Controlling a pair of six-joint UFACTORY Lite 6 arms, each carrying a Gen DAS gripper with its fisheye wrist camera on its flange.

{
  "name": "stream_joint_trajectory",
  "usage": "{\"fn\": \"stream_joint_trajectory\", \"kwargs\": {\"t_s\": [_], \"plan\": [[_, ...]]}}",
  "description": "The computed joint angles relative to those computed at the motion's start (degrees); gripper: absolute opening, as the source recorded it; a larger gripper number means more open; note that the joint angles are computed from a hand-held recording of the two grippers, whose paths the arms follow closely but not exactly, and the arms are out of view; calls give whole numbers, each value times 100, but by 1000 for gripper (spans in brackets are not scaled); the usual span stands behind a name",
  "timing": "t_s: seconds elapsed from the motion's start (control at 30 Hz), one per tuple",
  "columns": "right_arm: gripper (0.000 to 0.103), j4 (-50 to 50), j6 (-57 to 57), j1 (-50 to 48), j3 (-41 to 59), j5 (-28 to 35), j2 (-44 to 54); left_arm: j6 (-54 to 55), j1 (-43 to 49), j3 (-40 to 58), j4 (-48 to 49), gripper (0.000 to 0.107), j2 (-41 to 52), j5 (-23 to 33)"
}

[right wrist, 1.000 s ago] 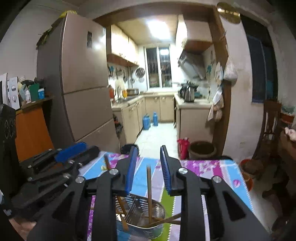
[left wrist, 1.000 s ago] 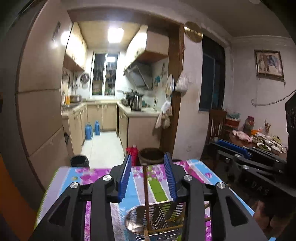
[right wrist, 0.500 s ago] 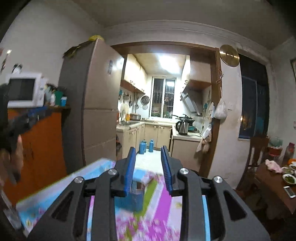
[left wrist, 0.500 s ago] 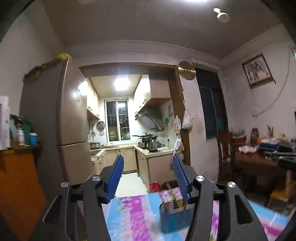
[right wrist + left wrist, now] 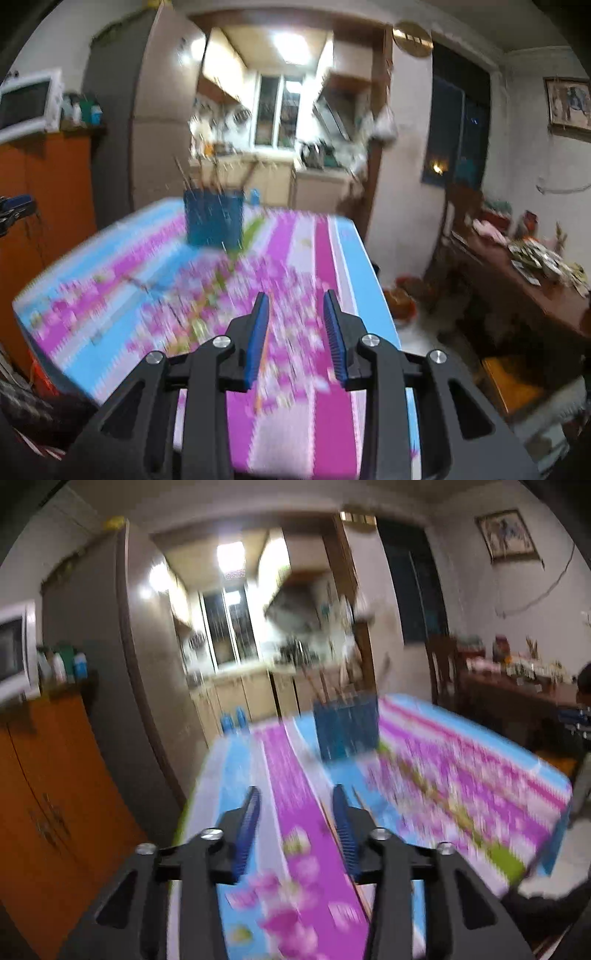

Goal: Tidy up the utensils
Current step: 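Lower the left tool onto a wooden chopstick and close it while the right tool grasps another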

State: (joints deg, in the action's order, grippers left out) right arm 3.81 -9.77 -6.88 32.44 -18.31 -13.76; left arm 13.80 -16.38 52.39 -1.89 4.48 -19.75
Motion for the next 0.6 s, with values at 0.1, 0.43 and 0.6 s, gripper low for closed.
{"fn": "stream_joint_trajectory", "kwargs": {"t_s": [0.1, 0.43, 0.6], "plan": [[29, 1159, -814, 342, -499, -612, 243, -132, -230, -378, -85, 18, 492, -158], [29, 696, 199, 1405, -881, -1954, 1864, 544, -1047, -997, -1798, 18, 1674, -1601], [29, 494, 361, 1989, -430, -2199, 2365, 766, -1247, -630, -2015, 18, 2020, -1737]]}}
